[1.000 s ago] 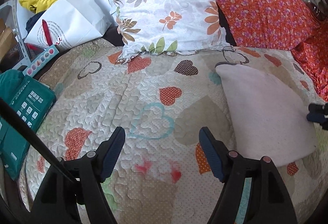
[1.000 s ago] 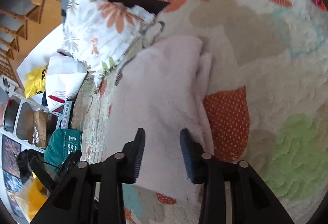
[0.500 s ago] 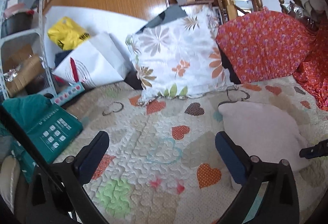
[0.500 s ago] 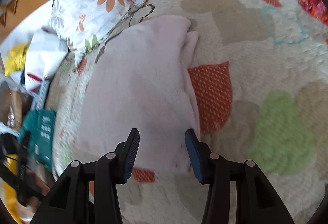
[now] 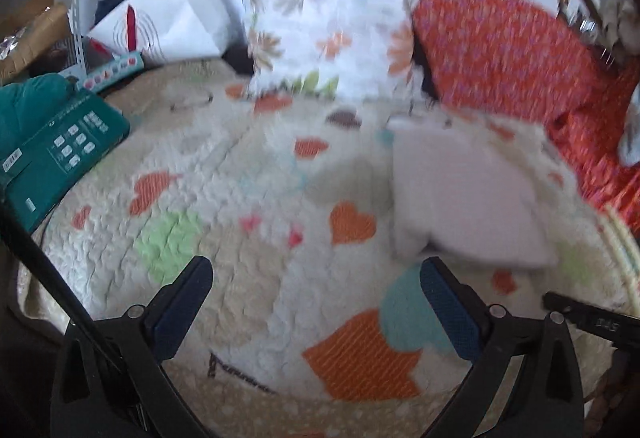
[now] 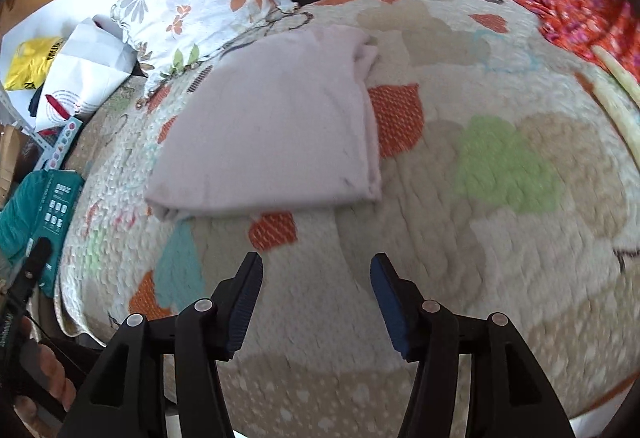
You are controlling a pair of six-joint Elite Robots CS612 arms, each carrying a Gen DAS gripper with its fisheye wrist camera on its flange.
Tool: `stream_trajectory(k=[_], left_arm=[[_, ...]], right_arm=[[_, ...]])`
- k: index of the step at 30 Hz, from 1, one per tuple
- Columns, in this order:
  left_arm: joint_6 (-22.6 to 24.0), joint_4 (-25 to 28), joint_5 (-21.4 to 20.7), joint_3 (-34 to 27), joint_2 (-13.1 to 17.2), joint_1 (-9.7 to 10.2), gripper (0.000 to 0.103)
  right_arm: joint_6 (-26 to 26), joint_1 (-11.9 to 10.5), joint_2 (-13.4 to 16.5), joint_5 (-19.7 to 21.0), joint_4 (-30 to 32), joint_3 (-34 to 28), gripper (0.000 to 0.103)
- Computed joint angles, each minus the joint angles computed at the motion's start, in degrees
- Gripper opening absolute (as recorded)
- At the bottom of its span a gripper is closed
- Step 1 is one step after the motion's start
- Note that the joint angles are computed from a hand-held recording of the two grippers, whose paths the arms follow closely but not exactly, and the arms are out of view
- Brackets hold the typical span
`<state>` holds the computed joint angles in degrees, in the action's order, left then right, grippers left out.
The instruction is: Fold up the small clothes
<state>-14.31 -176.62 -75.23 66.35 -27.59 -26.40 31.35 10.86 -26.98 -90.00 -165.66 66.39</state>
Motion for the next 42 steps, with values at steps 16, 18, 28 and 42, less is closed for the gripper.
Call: stream_trajectory(k=[16,18,28,42], left_arm=[[-2.70,10.71,1.49,-3.42,1.54,0.28,0.103],[-3.18,11.97,0.44,-3.95,1.74,0.49,0.103],[-3.63,15.46,-2.10,-5.45,2.42,0.71,0.103],[-2.71,17.95,-4.10,-6.19,2.77,0.73,0.103]], right_arm=[[-4.23,1.64,1.00,-8.35,3.36,-1.94,0.068],[-4.99,1.80,1.17,-8.90,3.26,-2.19,0.068],[-6.80,2.29,1.81,-11.75,3.08,-3.35,0.072],[-6.31,2.26,2.00,-12.32,3.60,-3.67,0.075]])
